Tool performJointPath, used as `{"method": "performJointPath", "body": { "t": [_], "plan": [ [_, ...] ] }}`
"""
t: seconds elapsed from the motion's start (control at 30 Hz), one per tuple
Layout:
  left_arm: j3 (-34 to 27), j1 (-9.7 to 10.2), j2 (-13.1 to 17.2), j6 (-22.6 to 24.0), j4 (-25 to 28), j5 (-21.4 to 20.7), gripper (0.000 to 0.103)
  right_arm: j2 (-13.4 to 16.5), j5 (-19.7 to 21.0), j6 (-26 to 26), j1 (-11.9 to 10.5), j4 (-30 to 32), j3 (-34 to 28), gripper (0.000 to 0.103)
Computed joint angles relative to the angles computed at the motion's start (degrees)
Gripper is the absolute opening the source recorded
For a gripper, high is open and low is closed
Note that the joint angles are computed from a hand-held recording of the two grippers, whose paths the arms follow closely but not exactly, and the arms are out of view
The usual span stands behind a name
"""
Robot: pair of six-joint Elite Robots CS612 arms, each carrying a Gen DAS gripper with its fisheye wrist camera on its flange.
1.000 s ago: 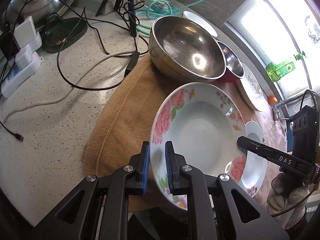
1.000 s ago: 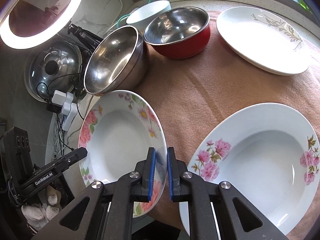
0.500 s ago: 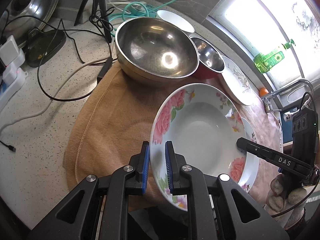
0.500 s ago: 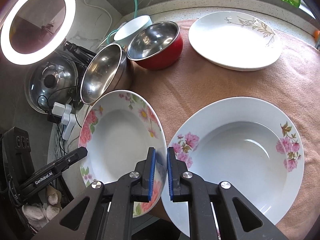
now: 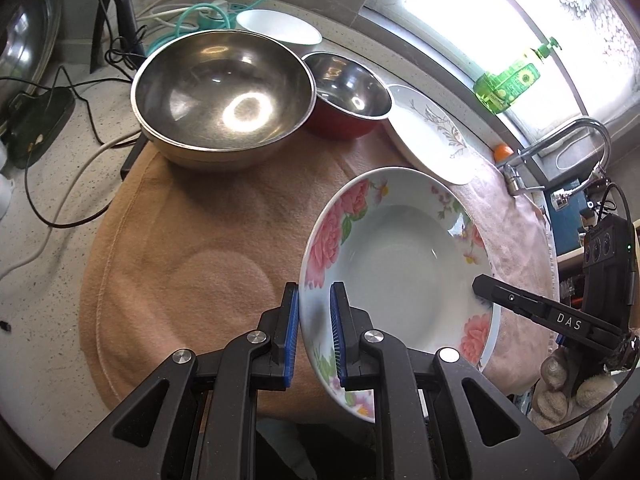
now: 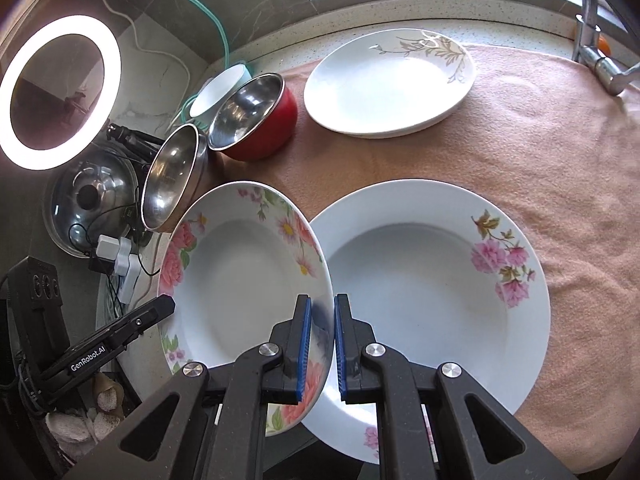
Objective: Organize plates and bowls
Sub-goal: 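Lower the pink-rose plate onto the pink-flower deep plate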
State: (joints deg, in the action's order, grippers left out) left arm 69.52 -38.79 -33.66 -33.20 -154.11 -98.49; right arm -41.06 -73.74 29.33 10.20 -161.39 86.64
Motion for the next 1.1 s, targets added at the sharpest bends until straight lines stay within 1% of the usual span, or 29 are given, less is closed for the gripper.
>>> {"method": "performJointPath", "body": {
  "t": [0.57, 1.1],
  "plan": [
    [-5.0, -1.57, 2.6, 4.4, 3.6, -3.4, 0.013, -2.7, -2.8, 4.3, -1.8, -3.6, 6.4, 0.011],
    [-8.0, -2.65, 4.5, 6.8, 6.2, -4.1, 0.013, -3.4, -4.4, 6.1, -2.8, -4.6, 9.4, 0.011]
  ]
}}
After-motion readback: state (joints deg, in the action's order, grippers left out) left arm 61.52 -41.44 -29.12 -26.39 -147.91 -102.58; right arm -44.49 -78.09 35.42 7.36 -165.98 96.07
